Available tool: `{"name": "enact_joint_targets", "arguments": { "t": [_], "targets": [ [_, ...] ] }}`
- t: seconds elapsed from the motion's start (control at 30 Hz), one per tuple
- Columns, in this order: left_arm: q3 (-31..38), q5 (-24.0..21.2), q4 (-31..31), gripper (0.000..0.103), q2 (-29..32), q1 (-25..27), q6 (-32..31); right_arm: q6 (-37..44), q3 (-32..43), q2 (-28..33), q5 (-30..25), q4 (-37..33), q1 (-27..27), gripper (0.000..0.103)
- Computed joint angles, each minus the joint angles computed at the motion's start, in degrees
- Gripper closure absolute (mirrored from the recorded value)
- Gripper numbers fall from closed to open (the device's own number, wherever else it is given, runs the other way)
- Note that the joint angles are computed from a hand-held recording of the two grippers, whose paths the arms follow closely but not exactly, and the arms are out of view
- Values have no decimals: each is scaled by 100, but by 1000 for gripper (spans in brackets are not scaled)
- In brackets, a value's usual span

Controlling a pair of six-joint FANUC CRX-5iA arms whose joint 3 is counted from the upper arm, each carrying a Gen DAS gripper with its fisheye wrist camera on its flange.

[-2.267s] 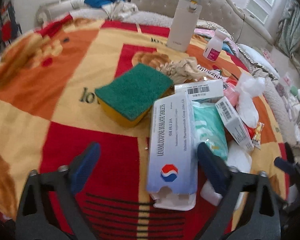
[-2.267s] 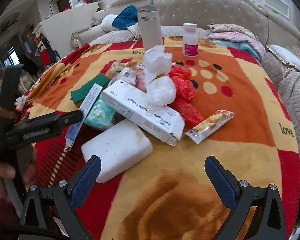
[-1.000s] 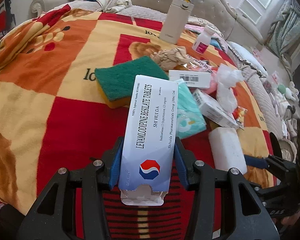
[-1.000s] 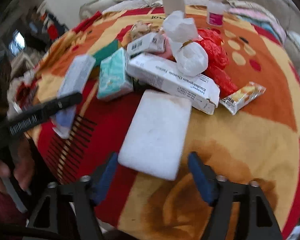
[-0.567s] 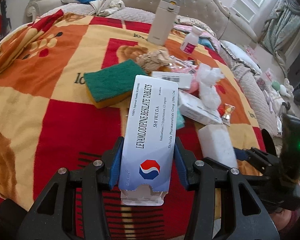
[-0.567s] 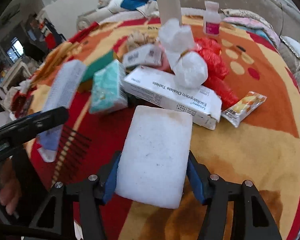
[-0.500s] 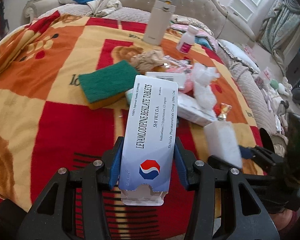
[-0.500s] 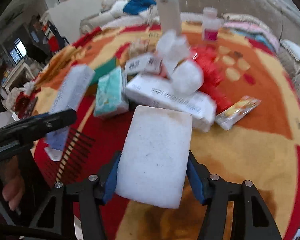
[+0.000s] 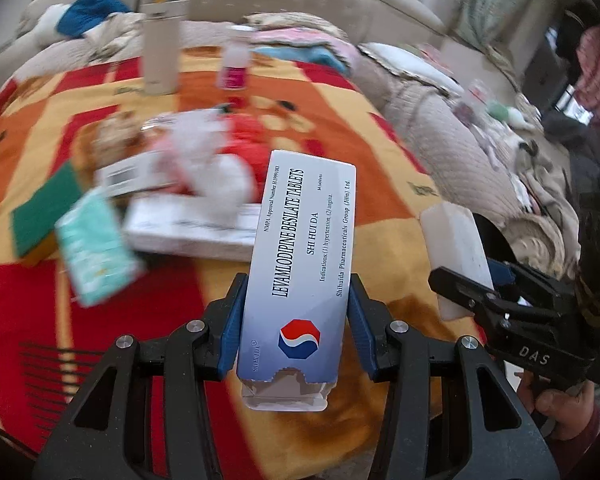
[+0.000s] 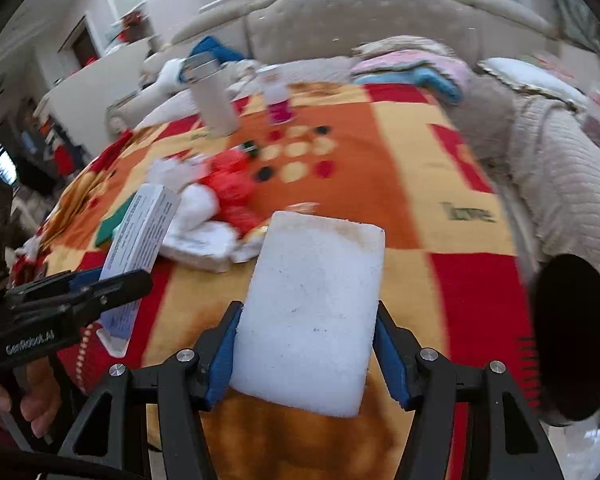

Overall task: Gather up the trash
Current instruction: 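Carry the box and foam block with both tools over the black bin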

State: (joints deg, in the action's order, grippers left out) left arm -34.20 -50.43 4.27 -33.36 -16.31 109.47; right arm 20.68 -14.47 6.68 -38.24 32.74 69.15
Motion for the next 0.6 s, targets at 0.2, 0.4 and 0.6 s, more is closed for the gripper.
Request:
{"name": "enact_joint_targets", "arguments": {
  "t": [0.2,0.4,0.6],
  "targets": [
    [671,317,-347,57,1031,-883,423,-455,-598,-501,-298,417,-245,43],
    [1393,418,-716,57,1849,-1413,655,-755,-1098,-935,-424,481,-490,43],
    [1872,555,-667,57,2494,-1670,545,-957,-1485,-1266,-557,474,-714,43]
  ]
}}
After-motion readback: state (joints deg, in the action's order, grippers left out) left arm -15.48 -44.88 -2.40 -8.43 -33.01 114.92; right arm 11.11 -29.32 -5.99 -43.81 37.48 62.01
